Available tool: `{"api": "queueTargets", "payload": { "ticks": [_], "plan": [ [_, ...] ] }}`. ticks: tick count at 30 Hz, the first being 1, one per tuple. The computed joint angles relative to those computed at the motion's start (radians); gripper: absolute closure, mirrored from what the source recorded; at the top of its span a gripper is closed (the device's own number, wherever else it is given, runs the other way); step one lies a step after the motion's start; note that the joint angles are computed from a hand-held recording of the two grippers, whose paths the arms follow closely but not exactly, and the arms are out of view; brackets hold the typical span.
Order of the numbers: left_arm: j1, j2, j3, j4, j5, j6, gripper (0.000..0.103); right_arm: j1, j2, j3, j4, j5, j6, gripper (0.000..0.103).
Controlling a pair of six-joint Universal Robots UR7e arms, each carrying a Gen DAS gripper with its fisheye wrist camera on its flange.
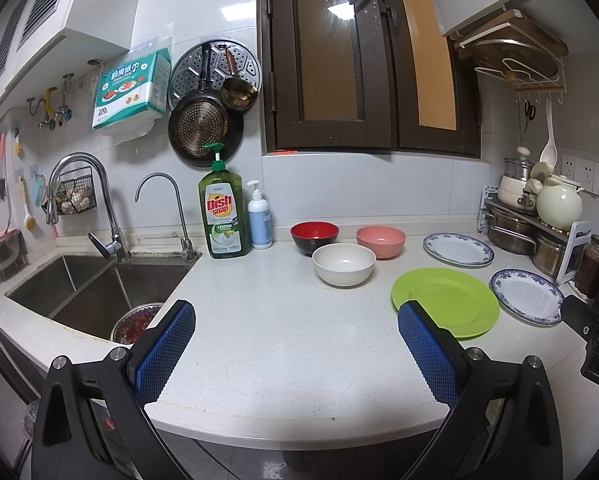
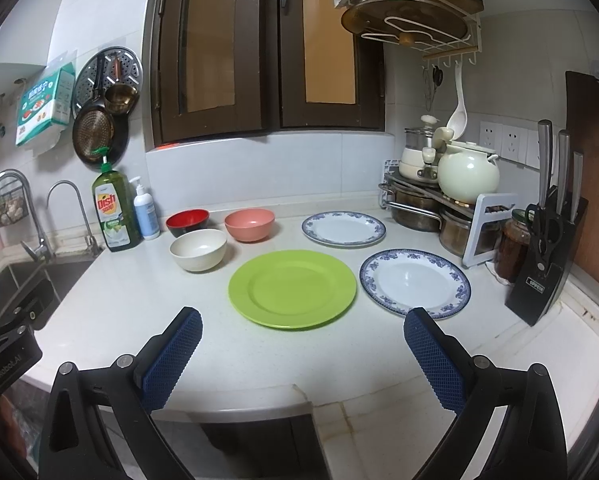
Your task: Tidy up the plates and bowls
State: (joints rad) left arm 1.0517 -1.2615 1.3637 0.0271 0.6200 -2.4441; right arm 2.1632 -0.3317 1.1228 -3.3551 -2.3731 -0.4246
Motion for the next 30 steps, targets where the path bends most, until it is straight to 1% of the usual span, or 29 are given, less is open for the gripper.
{"api": "queueTargets", "payload": {
  "ticks": [22, 27, 30],
  "plan": [
    [-0.005, -0.005, 0.011, -0.002, 0.001, -0.008, 0.000, 0.001, 0.000, 0.001, -0.007, -0.009, 0.000, 0.001],
    [-0.006, 0.002, 0.005, 0.013, 0.007, -0.016, 0.000, 0.000, -0.002, 0.004, -0.010, -0.012, 0.002, 0.001],
    [-0.004, 0.020, -0.019, 0.039, 0.004, -0.024, 0.000, -0.003, -0.005, 0.008, -0.012, -0.016, 0.004, 0.001]
  ]
}}
